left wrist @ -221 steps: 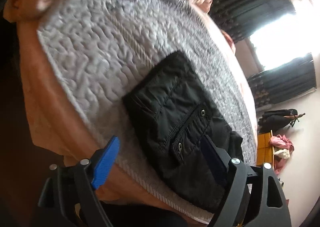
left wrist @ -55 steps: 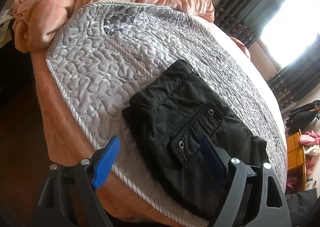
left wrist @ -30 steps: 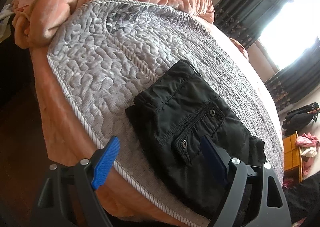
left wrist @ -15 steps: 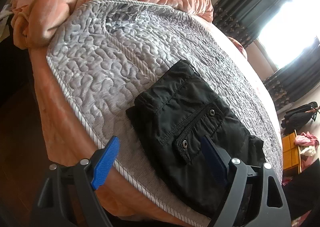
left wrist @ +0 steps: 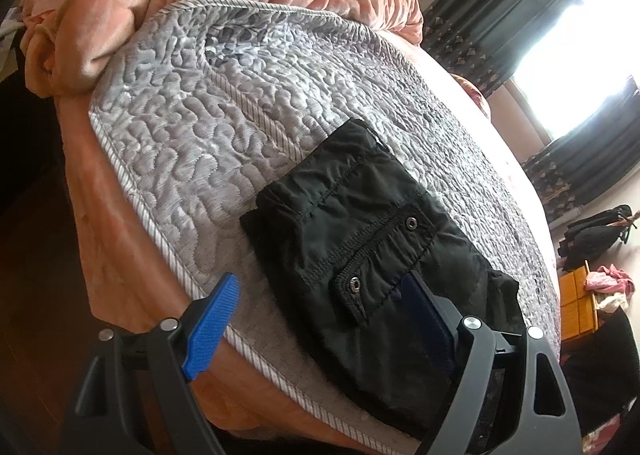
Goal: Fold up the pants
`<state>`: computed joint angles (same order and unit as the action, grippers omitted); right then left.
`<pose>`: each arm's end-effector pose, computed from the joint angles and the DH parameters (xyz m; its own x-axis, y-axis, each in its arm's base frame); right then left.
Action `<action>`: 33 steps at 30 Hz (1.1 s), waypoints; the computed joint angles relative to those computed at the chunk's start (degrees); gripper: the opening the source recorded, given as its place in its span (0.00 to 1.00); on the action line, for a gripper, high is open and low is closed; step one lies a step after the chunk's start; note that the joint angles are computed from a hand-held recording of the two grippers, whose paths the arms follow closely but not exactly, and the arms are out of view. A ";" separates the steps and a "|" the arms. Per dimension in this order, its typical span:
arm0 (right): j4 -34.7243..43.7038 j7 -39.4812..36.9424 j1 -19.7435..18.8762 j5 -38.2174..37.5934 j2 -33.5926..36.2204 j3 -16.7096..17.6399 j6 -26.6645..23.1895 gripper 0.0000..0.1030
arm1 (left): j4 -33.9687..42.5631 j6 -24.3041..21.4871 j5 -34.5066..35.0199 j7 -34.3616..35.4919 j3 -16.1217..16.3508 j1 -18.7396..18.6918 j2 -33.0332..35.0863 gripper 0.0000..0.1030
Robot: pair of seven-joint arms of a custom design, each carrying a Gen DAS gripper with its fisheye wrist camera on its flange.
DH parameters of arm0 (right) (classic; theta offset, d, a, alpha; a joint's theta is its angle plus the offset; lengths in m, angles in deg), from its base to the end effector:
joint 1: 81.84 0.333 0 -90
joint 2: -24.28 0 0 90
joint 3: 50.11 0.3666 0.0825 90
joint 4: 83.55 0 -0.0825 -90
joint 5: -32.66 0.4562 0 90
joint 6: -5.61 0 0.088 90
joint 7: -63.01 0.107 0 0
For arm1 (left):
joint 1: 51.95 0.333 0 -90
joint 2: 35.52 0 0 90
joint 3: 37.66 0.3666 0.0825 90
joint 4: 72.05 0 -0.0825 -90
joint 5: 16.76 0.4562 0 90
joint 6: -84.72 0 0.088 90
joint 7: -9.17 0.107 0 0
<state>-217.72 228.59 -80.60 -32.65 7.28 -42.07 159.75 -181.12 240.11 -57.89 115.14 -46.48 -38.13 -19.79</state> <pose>0.5294 0.1209 0.5205 -0.2947 -0.9495 0.1081 -0.5628 0.0810 -0.8226 0.7198 0.0941 0.4176 0.2380 -0.8516 0.4670 -0.7670 -0.4598 -0.4475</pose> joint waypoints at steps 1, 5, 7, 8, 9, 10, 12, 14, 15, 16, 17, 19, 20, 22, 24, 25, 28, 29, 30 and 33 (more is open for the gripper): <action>0.25 -0.36 0.09 -0.01 0.26 0.11 -0.26 0.15 | 0.04 -0.14 -0.19 0.15 -0.11 0.08 -0.05 0.81; 1.11 -1.45 0.92 -0.47 1.37 0.49 -1.80 0.15 | 0.17 -0.24 -1.02 0.91 -0.33 0.18 -0.20 0.82; 1.72 -1.97 1.59 -1.02 2.19 0.72 -2.97 0.15 | 0.15 -0.39 -1.45 1.12 -0.34 0.21 -0.31 0.82; 2.12 -2.58 2.06 -1.20 2.73 0.81 -3.72 0.15 | 0.13 -0.38 -1.45 1.13 -0.27 0.15 -0.33 0.82; 2.28 -2.83 2.47 -1.48 3.06 0.74 -4.16 0.15 | 0.10 -0.46 -1.82 1.39 -0.33 0.24 -0.41 0.82; 2.51 -3.06 2.91 -1.77 3.39 0.72 -4.67 0.15 | 0.11 -0.48 -2.02 1.60 -0.34 0.24 -0.41 0.82; 3.02 -3.86 3.88 -2.09 4.20 0.59 -5.43 0.15 | -0.20 -0.43 -2.65 2.11 -0.35 0.32 -0.73 0.82; 3.34 -4.27 4.74 -2.26 4.78 0.32 -5.90 0.15 | -0.46 -0.56 -3.28 2.48 -0.26 0.40 -1.00 0.82; 3.48 -4.67 5.16 -2.41 5.04 0.26 -6.29 0.15 | -0.60 -0.60 -3.75 2.76 -0.24 0.48 -1.14 0.82; 3.77 -4.90 5.57 -2.70 5.46 0.30 -6.77 0.15 | -0.71 -0.65 -4.07 2.98 -0.17 0.52 -1.26 0.82; 4.09 -5.11 6.01 -2.92 5.89 0.29 -7.27 0.15 | -0.82 -0.72 -4.45 3.26 -0.13 0.57 -1.38 0.82; 4.44 -5.67 6.81 -3.26 6.44 0.13 -8.06 0.15 | -0.93 -0.95 -4.99 3.59 0.05 0.60 -1.53 0.82; 4.72 -6.08 7.23 -3.36 6.86 0.09 -8.55 0.15 | -1.00 -1.07 -5.34 3.74 0.12 0.64 -1.62 0.82; 5.19 -6.80 8.03 -3.36 7.55 -0.09 -9.37 0.15 | -1.12 -1.21 -5.99 4.18 0.25 0.73 -1.74 0.82; 5.99 -7.38 8.90 -4.00 8.61 0.06 -10.85 0.15 | -1.16 -1.52 -6.55 4.52 0.37 0.79 -1.78 0.82; 6.04 -7.61 9.31 -4.39 8.77 -0.05 -11.35 0.15 | -1.18 -1.73 -6.79 4.56 0.46 0.82 -1.79 0.82; 6.74 -8.41 10.54 -5.01 9.85 -0.28 -12.74 0.15 | -1.09 -2.14 -7.21 4.85 0.67 0.89 -1.73 0.82; 6.73 -8.52 10.91 -5.29 10.00 -0.36 -13.12 0.15 | -1.16 -2.16 -7.33 4.99 0.72 0.90 -1.80 0.82; 7.00 -8.93 11.29 -5.57 10.45 -0.36 -13.81 0.15 | -1.20 -2.24 -7.54 5.17 0.76 0.95 -1.86 0.82; 7.60 -10.10 12.32 -5.92 11.53 -0.61 -15.10 0.15 | -1.35 -2.45 -8.27 5.72 0.87 1.09 -2.08 0.82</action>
